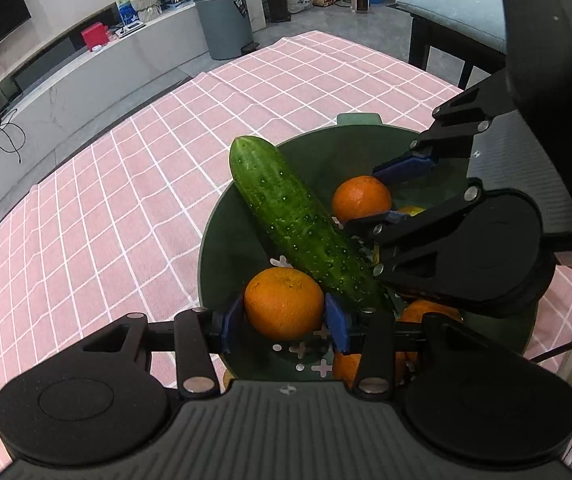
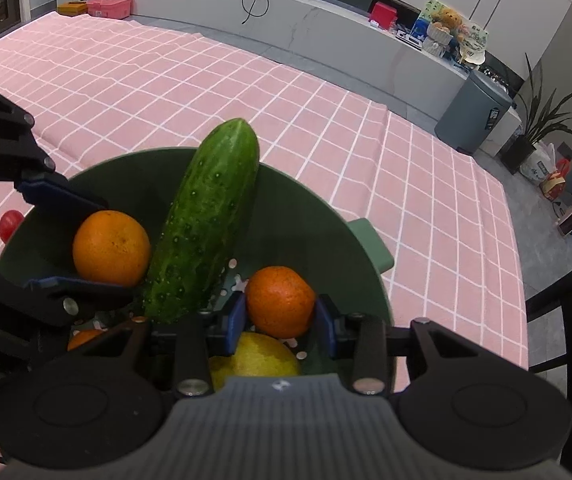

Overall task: Organize fruits
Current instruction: 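Lower both oranges into the colander and open both grippers, then move both grippers back to the red tomato and brown longans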

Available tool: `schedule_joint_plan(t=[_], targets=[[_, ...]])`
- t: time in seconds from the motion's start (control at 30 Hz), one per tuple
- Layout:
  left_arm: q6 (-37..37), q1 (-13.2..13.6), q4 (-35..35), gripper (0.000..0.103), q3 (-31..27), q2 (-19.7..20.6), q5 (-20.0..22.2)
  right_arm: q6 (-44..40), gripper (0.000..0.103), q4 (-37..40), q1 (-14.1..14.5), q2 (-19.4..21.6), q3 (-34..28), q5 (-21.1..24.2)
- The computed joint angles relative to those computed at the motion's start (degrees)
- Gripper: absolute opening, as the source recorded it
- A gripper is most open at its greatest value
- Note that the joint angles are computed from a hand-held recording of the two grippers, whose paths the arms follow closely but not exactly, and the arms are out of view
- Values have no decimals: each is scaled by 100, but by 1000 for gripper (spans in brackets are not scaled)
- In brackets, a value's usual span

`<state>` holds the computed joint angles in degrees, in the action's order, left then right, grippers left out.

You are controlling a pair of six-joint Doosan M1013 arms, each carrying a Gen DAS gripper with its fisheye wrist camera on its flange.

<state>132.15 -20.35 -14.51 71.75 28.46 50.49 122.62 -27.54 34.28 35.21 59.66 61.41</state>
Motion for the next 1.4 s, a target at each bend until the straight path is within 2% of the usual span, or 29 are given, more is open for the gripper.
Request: schedule_joint_plan(t=[0.27,0.43,0.63,0.73,0.97,1.23,1.4], targets=[[146,16,-55,62,68,-60,-63,30,37,-93,36,-49,38,-77],[290,36,-139,63,182,-178,-261,196,39,-272,104,-101,49,-28],[412,146,-553,65,303,-342,-370,884,50,-696,277,-275,209,-69],[429,213,-741,65,401,-441,-442,1506,50,-1009,415,-356,293,6],[615,465,-1268,65,581,-635,-423,2649,50,-1490,726,-482,432,83],[722,859,-1952,65,790,-779,-501,3410,50,-1705,995,-480,402,47],[794,1009,-2205,65,952,-836,-621,3772,50,-1633,1132,-382,265,-111]])
